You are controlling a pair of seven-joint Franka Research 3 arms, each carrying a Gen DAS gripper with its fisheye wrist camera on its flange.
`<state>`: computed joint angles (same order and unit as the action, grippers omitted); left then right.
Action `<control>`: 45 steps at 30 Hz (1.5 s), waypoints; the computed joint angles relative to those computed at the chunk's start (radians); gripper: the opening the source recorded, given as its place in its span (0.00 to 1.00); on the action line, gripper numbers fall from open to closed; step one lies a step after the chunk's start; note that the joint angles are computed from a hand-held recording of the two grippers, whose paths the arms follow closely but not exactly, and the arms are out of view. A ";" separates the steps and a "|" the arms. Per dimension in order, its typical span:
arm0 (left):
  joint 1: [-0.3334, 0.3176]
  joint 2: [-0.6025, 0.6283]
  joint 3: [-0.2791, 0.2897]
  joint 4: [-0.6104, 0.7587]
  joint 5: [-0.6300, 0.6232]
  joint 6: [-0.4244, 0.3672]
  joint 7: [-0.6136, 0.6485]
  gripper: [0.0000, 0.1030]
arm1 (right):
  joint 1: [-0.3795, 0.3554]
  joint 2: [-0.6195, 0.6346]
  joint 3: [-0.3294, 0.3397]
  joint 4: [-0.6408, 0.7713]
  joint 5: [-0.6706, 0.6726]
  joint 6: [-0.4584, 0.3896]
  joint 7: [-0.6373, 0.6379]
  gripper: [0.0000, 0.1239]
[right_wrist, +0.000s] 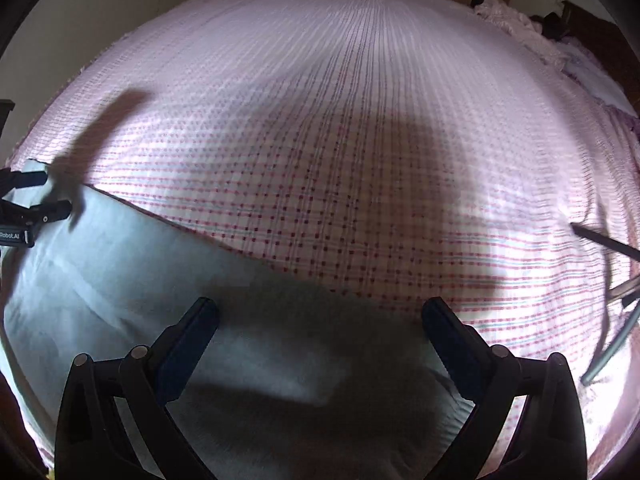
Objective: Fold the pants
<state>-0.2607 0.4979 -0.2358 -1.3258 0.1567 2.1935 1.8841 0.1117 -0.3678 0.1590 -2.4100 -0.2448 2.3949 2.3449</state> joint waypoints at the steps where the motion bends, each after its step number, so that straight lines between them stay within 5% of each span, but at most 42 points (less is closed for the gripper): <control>1: 0.000 0.011 -0.003 0.014 -0.001 -0.007 0.013 1.00 | 0.002 0.002 -0.008 -0.009 0.009 0.017 -0.008 0.80; 12: 0.005 0.112 -0.013 0.110 -0.030 -0.016 0.133 1.00 | -0.009 -0.012 -0.020 -0.073 0.034 0.120 -0.078 0.80; 18: 0.006 0.063 -0.017 0.058 -0.041 -0.040 0.155 0.96 | 0.023 -0.013 -0.076 -0.030 0.164 0.028 -0.269 0.80; 26: 0.017 0.075 -0.011 0.099 -0.043 -0.069 0.226 0.99 | 0.020 0.020 -0.070 0.036 0.213 -0.055 -0.356 0.80; 30: -0.001 0.118 -0.004 0.172 -0.038 -0.111 0.213 0.97 | 0.022 0.023 -0.055 0.030 0.199 -0.021 -0.361 0.66; 33: 0.004 0.127 -0.018 0.201 -0.067 -0.133 0.223 0.77 | 0.026 0.004 -0.049 0.024 0.193 -0.016 -0.361 0.46; 36: 0.022 0.122 -0.017 0.241 -0.104 -0.174 0.206 0.43 | 0.027 -0.010 -0.040 0.034 0.182 -0.031 -0.363 0.17; 37: 0.030 0.141 -0.024 0.288 -0.133 -0.216 0.197 0.14 | 0.029 -0.025 -0.026 0.036 0.176 -0.047 -0.343 0.06; 38: 0.033 0.160 -0.025 0.334 -0.155 -0.255 0.176 0.06 | 0.028 -0.032 -0.026 0.037 0.174 -0.048 -0.336 0.03; 41: 0.045 0.171 -0.025 0.392 -0.194 -0.286 0.137 0.06 | 0.024 -0.063 -0.021 0.034 0.165 -0.047 -0.316 0.00; 45: 0.068 0.075 -0.030 0.287 -0.217 -0.196 0.156 0.05 | 0.004 -0.121 0.015 0.031 0.112 -0.024 -0.254 0.00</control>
